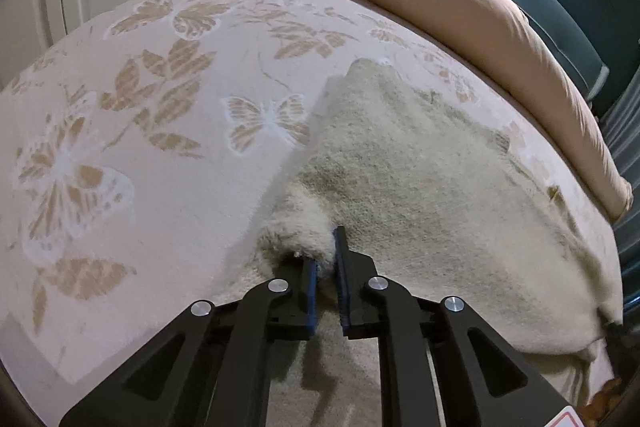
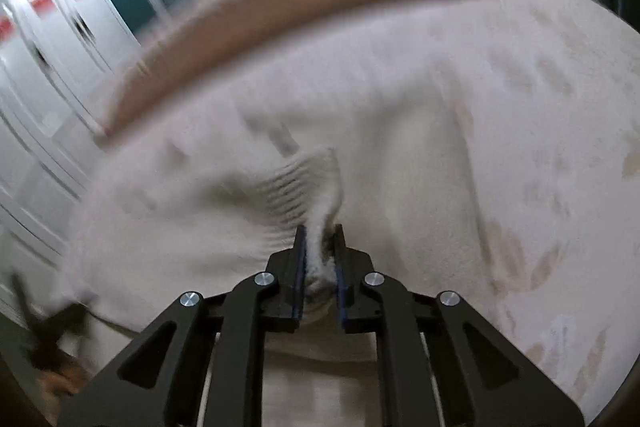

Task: Fold small clothes

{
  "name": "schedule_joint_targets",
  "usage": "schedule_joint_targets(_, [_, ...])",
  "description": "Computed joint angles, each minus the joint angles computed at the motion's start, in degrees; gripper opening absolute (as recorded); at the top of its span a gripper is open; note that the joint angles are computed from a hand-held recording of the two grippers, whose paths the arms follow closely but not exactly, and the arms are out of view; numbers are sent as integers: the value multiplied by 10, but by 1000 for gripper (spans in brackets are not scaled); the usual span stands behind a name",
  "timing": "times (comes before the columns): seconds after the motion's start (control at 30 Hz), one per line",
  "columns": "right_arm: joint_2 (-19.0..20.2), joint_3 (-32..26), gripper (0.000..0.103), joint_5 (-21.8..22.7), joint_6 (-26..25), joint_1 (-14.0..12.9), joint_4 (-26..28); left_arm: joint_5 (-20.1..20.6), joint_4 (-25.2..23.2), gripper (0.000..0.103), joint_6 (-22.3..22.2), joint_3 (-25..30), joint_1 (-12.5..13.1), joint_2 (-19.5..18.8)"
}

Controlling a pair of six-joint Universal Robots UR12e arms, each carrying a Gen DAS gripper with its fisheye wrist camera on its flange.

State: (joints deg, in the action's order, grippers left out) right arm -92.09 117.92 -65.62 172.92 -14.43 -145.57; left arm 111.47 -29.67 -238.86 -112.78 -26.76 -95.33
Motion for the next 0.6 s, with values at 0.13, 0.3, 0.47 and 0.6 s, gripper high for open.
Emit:
schedule_joint_targets(0.13, [-28, 7, 16, 21, 28, -15, 12, -11, -34, 15, 15, 9, -4, 12])
schedule_joint_targets(0.3, [-134, 51, 49, 24, -43, -67, 58, -40, -56, 49, -2, -29, -15, 75])
schedule_joint_targets(0.47, [-266, 115, 69, 34, -170, -178, 194, -47, -84, 66, -53, -105, -49, 174])
schedule_joint_targets(0.6, [-360, 145, 71, 49, -263, -295, 365, -67, -108, 66, -134, -157, -81, 239])
